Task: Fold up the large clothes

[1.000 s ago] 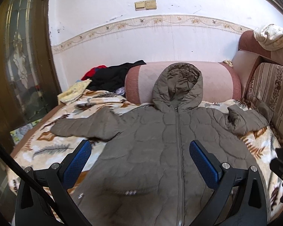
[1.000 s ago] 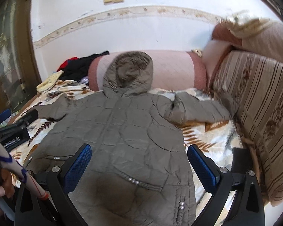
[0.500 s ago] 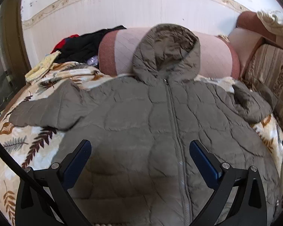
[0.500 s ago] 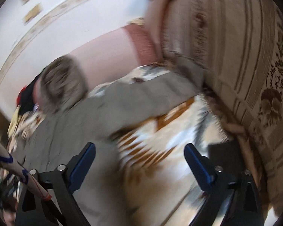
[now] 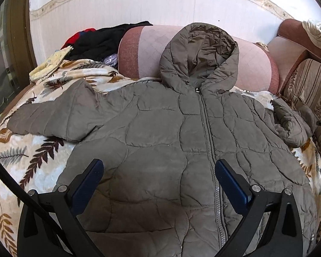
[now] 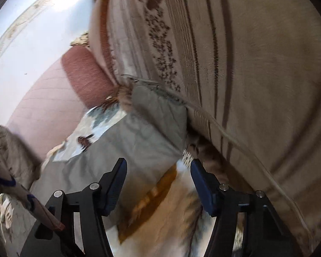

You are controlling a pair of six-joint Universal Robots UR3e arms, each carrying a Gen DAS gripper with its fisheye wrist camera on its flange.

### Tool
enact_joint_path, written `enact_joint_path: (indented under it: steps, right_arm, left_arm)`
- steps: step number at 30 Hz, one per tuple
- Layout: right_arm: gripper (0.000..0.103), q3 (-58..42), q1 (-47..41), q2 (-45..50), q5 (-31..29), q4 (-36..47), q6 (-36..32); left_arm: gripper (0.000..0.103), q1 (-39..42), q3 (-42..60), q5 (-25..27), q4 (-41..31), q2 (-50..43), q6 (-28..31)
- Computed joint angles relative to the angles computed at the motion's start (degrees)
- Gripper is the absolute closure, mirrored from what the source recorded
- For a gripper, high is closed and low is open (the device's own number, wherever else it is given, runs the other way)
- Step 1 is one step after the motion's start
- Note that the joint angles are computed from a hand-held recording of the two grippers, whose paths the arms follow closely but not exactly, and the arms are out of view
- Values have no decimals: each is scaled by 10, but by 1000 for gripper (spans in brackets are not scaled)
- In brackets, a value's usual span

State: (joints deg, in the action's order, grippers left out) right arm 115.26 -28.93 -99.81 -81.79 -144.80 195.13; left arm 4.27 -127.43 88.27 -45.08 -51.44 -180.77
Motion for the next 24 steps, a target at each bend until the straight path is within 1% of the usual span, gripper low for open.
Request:
enact_joint_path:
  steps: [2,6,8,9,10,11,12,13,14,16,19,22,24]
  right_arm:
    - [37,-14,-2,33,-5,-17,4]
    - [44,-40,-8,86,-16,-31,11]
    - [49,-44,-19,104,0,-40,12]
    - [50,-54,-16,118,-7,-40,11]
    - [55,-61,-13,130,-11,-42,6]
    - [70,-77,-9,152,-6,-42,-4]
    - [80,-89,-2,162,-15,-32,-13]
    - [85,-93,6,163,-32,-30,-18]
    - [87,-82,2,151,-29,-37,-22]
    - [89,-54,-6,115,-17,-54,-33]
    - [90,-37,-14,57,-15,-42,-43]
    - [91,-33,-36,-20,-4,-4,-56]
    - [93,-54,-51,-65,10,41,-65]
  left_arm:
    - [0,2,-3,-2,4,-5,1]
    - [0,1,-7,1,14,-14,6]
    - [0,-1,-7,2,17,-21,7]
    - [0,-2,-7,2,19,-23,6]
    - [0,-6,-7,5,22,-29,6]
    - [0,-10,-6,10,25,-35,5]
    - [0,-15,-6,14,29,-41,4]
    - [0,-17,-5,16,31,-45,3]
    - [0,-19,-4,17,32,-47,3]
    - [0,-20,-6,18,34,-47,2]
    - [0,-22,-7,21,38,-45,0]
    - [0,-14,-10,15,29,-32,4]
    - [0,-15,-11,18,27,-28,6]
